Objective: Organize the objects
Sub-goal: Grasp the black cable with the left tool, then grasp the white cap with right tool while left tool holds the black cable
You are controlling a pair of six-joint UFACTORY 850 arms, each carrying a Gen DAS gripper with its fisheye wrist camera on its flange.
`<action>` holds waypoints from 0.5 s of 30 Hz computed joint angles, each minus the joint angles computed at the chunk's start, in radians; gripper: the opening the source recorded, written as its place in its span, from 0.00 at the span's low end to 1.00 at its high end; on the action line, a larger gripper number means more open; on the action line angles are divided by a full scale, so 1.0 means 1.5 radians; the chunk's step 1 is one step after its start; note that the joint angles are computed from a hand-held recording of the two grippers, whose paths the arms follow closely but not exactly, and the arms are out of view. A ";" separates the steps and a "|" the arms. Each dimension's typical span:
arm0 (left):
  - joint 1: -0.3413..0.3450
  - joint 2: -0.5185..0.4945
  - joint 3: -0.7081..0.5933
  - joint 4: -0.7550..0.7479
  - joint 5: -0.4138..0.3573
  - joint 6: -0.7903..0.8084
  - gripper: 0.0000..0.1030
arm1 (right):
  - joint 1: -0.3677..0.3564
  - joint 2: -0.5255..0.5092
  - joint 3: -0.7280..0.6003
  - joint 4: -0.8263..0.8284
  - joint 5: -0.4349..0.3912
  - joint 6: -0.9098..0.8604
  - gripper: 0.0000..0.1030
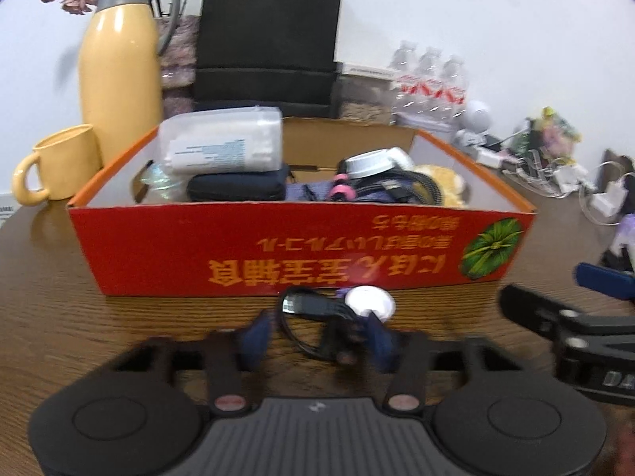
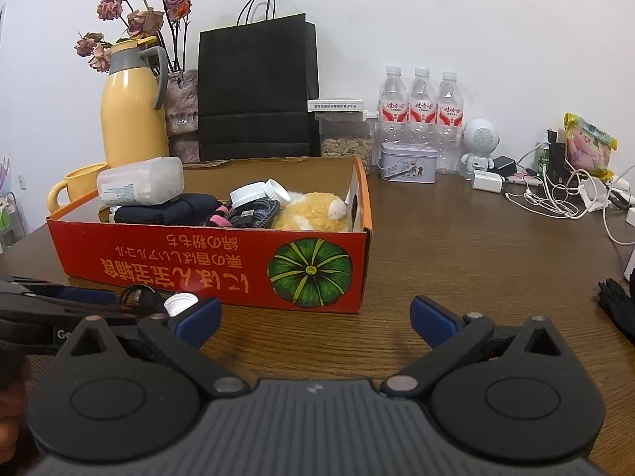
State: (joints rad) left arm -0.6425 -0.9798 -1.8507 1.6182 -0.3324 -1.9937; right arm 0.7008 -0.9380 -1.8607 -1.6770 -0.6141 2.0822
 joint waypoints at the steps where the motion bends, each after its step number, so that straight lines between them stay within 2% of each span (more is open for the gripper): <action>1: 0.000 0.001 0.001 0.006 0.002 -0.004 0.42 | 0.000 -0.001 -0.001 0.000 0.000 -0.002 1.00; 7: 0.004 0.019 0.031 0.098 0.005 -0.110 0.41 | 0.001 -0.002 -0.001 -0.008 0.000 0.002 1.00; 11: 0.005 0.029 0.047 0.127 -0.014 -0.144 0.41 | 0.000 -0.003 -0.004 -0.004 0.006 -0.003 1.00; 15: 0.006 0.047 0.080 0.202 -0.043 -0.208 0.41 | -0.001 -0.007 -0.012 0.013 0.018 -0.024 1.00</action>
State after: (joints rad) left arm -0.6328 -0.9088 -1.7309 1.9209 -0.3972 -2.3061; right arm 0.6991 -0.9481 -1.8793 -1.6581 -0.5874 2.0469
